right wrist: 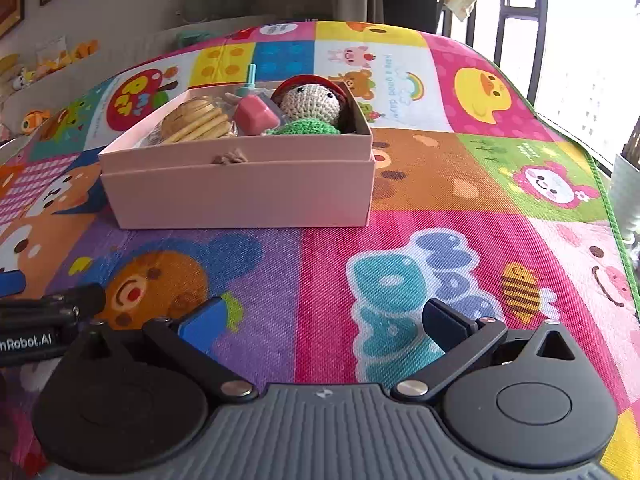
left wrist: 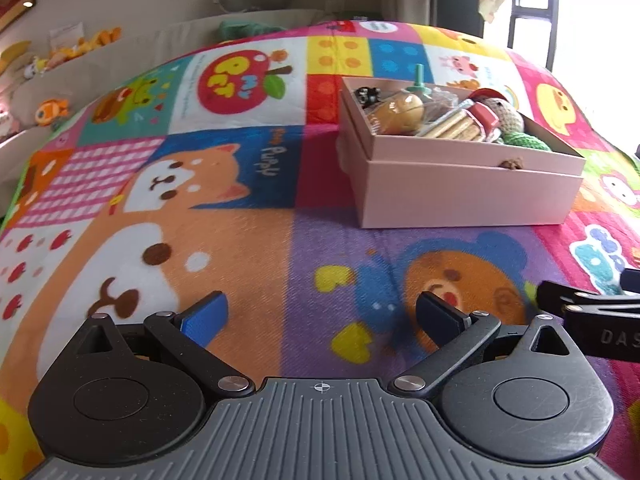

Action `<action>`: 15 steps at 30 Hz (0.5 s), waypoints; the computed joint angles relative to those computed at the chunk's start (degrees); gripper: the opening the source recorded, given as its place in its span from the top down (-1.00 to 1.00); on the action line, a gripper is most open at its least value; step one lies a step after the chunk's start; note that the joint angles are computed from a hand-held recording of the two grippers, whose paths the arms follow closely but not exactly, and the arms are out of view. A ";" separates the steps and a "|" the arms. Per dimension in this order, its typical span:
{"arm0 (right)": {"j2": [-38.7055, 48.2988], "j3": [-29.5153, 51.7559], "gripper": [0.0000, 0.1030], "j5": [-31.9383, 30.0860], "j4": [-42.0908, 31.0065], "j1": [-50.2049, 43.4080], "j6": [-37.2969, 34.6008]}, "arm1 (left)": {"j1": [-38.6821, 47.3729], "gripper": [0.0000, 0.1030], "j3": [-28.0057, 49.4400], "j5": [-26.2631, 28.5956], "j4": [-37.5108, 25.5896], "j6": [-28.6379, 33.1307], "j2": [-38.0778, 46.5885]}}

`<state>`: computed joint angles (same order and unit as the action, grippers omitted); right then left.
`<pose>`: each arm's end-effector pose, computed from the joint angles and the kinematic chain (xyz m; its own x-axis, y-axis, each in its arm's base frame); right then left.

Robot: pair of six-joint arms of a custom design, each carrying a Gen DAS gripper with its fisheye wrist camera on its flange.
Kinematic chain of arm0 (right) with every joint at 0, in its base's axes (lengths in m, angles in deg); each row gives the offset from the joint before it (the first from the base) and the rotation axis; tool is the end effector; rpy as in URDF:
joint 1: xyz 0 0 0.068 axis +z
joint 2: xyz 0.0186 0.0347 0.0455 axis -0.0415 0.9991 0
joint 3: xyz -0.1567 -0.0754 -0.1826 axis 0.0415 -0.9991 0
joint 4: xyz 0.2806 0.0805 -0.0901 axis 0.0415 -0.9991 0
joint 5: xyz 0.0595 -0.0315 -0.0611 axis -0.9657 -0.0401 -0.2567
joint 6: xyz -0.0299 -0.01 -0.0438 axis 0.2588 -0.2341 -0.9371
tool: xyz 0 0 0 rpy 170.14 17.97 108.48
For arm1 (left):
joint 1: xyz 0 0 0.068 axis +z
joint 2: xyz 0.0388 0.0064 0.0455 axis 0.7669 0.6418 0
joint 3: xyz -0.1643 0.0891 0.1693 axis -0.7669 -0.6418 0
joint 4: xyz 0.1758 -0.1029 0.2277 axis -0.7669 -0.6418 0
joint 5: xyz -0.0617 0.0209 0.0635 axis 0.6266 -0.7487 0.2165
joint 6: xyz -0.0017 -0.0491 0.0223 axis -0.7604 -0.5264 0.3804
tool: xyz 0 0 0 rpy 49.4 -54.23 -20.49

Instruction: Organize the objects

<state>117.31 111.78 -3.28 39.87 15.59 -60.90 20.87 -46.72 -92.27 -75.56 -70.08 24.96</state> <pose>0.2754 0.0821 0.1510 -0.6406 -0.0359 -0.7670 -0.0613 0.9981 0.0044 0.2569 -0.1263 0.1551 -0.6358 -0.0379 -0.7709 -0.0689 0.9976 0.0078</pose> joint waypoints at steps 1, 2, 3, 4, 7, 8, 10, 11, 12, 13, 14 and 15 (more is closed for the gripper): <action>0.39 0.26 -1.00 0.02 0.13 -0.07 0.07 | 0.06 -0.99 0.07 0.17 0.12 0.05 0.13; 0.73 0.46 -1.00 0.03 0.24 -0.11 0.13 | 0.10 -0.99 0.03 0.27 0.19 -0.04 0.09; 1.15 0.70 -1.00 0.09 0.41 -0.07 0.21 | 0.11 -0.99 -0.01 0.33 0.26 -0.10 0.09; 1.47 0.89 -1.00 -0.05 0.57 -0.21 0.20 | 0.14 -0.99 0.04 0.37 0.31 -0.09 0.17; 1.58 0.89 -1.00 -0.20 0.72 -0.35 0.26 | 0.17 -0.99 0.01 0.41 0.28 -0.04 0.11; 1.62 0.94 -1.00 -0.26 0.71 -0.42 0.22 | 0.14 -0.99 -0.01 0.37 0.28 -0.03 0.09; 1.74 1.02 -1.00 -0.35 0.77 -0.46 0.27 | 0.20 -0.99 -0.07 0.49 0.33 -0.08 0.02; 1.77 1.04 -1.00 -0.30 0.78 -0.46 0.21 | 0.22 -0.99 -0.02 0.54 0.38 -0.10 0.11; 1.75 1.02 -1.00 -0.33 0.78 -0.51 0.17 | 0.20 -0.99 -0.02 0.52 0.41 -0.11 0.14; 1.66 0.96 -1.00 -0.39 0.77 -0.51 0.24 | 0.20 -0.99 -0.02 0.52 0.41 -0.11 0.14; 1.66 0.99 -1.00 -0.37 0.74 -0.50 0.22 | 0.22 -0.99 -0.04 0.54 0.40 -0.09 0.11; 1.66 0.99 -1.00 -0.37 0.74 -0.50 0.22 | 0.19 -0.99 -0.03 0.52 0.39 -0.12 0.12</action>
